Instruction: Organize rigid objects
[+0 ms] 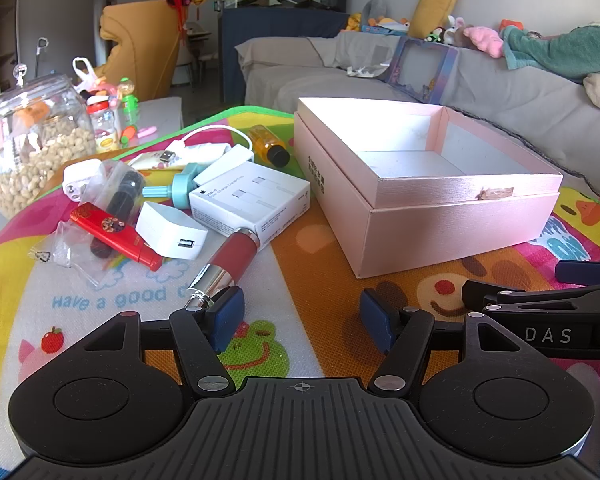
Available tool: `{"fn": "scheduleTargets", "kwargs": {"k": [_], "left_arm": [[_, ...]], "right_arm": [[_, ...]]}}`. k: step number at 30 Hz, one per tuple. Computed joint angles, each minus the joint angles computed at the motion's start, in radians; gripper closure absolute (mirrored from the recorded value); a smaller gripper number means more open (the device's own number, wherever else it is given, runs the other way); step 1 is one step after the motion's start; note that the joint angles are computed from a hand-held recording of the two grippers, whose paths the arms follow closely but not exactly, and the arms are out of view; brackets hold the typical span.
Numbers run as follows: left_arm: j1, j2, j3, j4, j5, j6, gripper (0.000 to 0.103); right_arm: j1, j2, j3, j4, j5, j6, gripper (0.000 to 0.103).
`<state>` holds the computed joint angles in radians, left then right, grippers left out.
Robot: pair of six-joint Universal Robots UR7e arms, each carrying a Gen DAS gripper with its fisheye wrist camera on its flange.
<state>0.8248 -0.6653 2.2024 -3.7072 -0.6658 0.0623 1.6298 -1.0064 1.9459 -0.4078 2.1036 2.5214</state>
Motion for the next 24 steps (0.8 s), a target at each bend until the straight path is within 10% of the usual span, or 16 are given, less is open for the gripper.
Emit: {"fn": "scheduleTargets", "kwargs": {"k": [24], "left_arm": [[0.000, 0.014, -0.010, -0.004, 0.010, 0.012, 0.034]], "right_arm": [[0.001, 0.000, -0.001, 0.002, 0.001, 0.000, 0.000]]}}
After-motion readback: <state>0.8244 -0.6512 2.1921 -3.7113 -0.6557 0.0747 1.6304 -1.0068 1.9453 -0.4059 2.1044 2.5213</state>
